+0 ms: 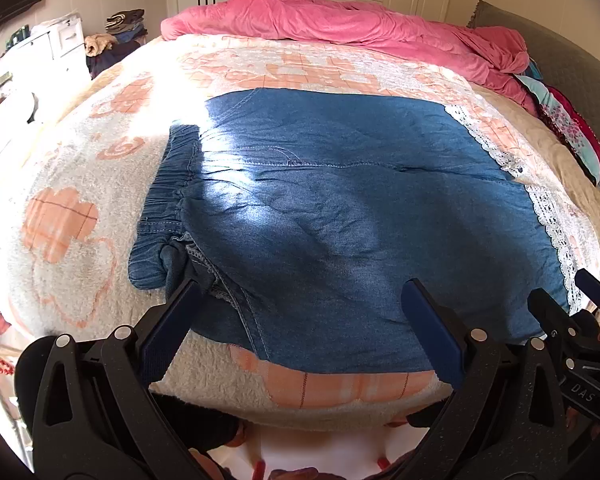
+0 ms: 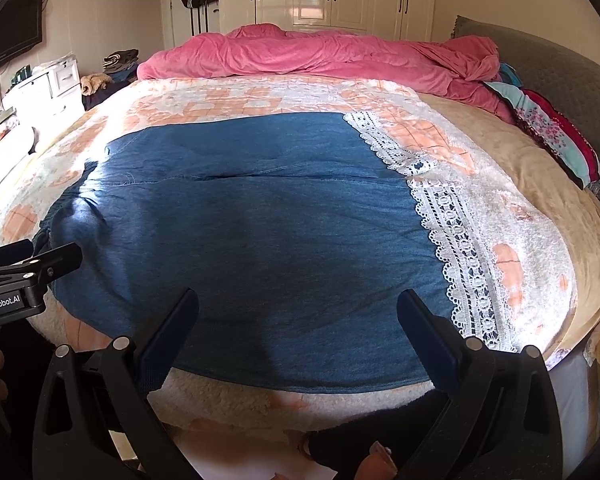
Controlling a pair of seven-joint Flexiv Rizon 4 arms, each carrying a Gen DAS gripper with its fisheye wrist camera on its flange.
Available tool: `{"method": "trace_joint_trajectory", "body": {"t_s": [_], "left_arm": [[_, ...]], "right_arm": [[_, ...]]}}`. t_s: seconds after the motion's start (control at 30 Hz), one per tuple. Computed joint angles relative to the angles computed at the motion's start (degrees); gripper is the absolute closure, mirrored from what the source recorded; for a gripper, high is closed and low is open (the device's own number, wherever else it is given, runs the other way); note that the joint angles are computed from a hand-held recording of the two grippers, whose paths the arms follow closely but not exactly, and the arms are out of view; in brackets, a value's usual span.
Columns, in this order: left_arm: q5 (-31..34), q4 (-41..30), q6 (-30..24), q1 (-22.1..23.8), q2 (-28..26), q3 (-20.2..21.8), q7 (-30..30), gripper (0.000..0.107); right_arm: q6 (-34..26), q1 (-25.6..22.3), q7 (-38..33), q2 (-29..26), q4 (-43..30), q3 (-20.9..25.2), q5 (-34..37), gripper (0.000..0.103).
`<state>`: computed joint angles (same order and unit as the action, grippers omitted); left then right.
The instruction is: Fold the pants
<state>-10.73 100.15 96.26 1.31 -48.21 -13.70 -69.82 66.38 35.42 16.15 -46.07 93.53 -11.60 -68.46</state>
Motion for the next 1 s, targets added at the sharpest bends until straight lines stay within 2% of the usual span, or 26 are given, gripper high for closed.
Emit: {"method": "trace_joint_trajectory", "body": {"t_s": [0.6,1.0], "left_arm": [[0.0,-1.0,-0.1,0.8,-0.8,-0.6,-0.1,0.013],[-1.5,-5.0,-1.9,1.3,-2.6,-0.3,0.0,0.013]], "right_arm": [[0.7,0.0,-0.5,-1.2,-1.4,-0.1,1.0,0.004],[2.4,-0.3,-8.4,-4.6,-6.4,-1.0,6.3,0.004]]}}
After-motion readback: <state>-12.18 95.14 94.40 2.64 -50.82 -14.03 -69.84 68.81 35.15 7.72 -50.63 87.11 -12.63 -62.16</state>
